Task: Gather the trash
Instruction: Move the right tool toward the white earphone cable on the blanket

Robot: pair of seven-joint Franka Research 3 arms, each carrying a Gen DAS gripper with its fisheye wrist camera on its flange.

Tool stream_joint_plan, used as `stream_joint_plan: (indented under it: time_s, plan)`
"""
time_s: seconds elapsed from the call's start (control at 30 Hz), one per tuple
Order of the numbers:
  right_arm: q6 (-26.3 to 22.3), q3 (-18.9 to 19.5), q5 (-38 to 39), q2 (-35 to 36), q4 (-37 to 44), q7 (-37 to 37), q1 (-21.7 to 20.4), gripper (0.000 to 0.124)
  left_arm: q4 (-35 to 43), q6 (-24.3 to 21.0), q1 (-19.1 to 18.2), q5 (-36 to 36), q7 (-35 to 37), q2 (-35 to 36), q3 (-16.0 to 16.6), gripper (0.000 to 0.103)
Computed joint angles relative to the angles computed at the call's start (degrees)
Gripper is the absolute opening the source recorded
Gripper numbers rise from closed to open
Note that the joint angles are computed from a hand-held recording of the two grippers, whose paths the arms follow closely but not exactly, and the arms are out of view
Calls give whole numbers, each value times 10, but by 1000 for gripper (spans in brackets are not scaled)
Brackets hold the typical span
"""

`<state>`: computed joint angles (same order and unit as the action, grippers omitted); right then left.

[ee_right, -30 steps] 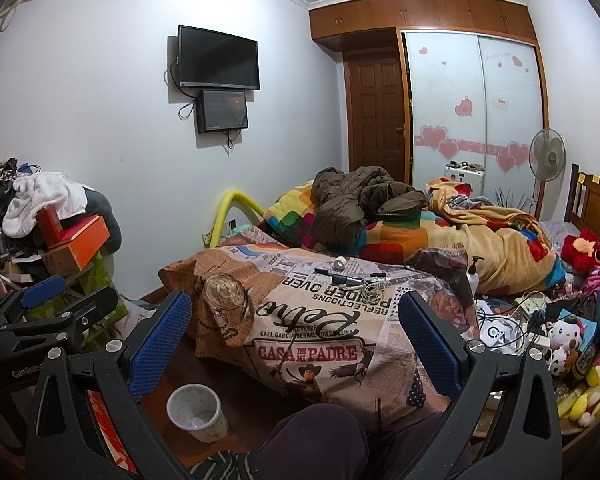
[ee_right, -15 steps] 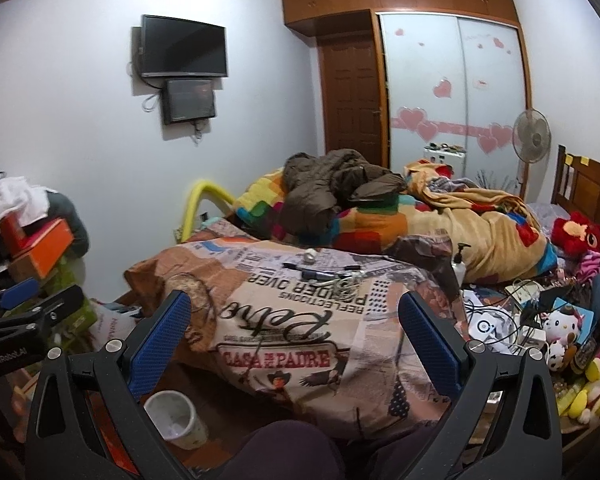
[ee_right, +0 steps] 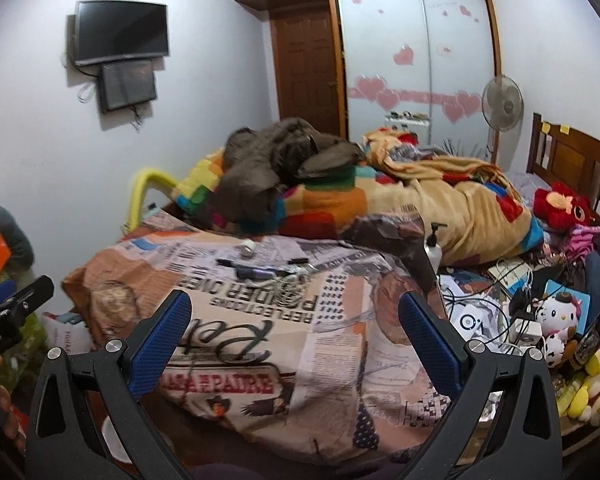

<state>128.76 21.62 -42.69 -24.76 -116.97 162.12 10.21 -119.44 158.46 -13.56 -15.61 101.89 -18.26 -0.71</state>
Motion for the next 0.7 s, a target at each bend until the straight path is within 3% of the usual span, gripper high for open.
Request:
stream_joint_plan:
  time_s: [0.27, 0.47, 0.7]
  plan:
    - [54, -54, 27, 55, -16, -22, -12, 103, 88, -22, 17, -26, -6, 136, -42, 102]
    - [142, -105, 63, 120, 1, -52, -13, 103, 171, -19, 42, 103, -88, 243, -88, 102]
    - [218, -158, 154, 217, 52, -97, -4, 103, 280, -56, 46, 161, -117, 345, -110, 102]
